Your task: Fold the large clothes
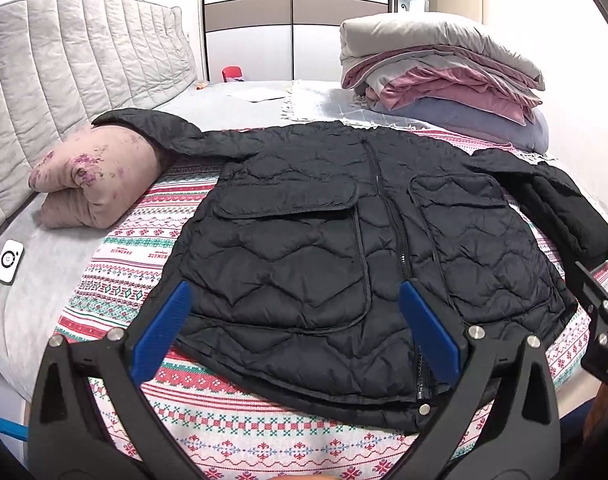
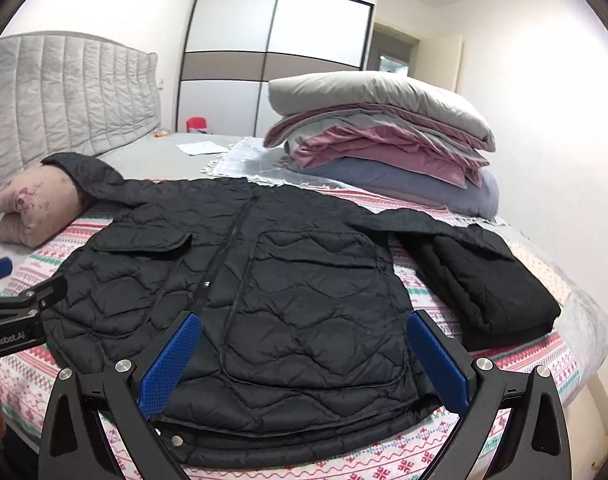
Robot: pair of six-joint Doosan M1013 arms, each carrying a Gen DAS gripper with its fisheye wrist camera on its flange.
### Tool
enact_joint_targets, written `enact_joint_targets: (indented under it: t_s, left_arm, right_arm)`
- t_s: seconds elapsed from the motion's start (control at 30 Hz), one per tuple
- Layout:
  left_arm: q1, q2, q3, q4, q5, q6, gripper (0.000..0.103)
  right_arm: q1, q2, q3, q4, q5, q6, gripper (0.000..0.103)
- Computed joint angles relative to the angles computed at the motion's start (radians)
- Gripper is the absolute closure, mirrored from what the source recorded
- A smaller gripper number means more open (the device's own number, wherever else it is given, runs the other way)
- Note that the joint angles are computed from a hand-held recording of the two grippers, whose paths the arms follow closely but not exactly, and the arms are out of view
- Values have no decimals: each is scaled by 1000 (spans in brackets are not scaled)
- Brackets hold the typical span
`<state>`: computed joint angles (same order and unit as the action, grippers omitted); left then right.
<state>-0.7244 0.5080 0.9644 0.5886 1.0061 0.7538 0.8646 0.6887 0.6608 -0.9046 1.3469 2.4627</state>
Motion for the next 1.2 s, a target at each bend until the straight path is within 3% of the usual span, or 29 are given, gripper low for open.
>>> enact_joint_targets:
  t_s: [0.23, 0.4, 0.9, 1.03, 1.2]
  left_arm:
    - [6, -7, 15, 36, 4, -27, 0]
    - [15, 0, 2, 22, 43, -21, 0]
    - [47, 1, 2, -43, 52, -40, 0]
    - [80, 25, -33, -100, 120, -36, 0]
    - [130, 76, -92, -214, 250, -47, 2]
  right_arm:
    - [-1, -12, 37, -9, -36, 4, 0]
    - [-27, -37, 77, 113, -64, 2, 0]
    - [-54, -87, 168, 106, 40, 68, 0]
    - [-98, -85, 167, 233, 109, 87, 0]
    - [-166, -112, 230, 429, 130, 167, 0]
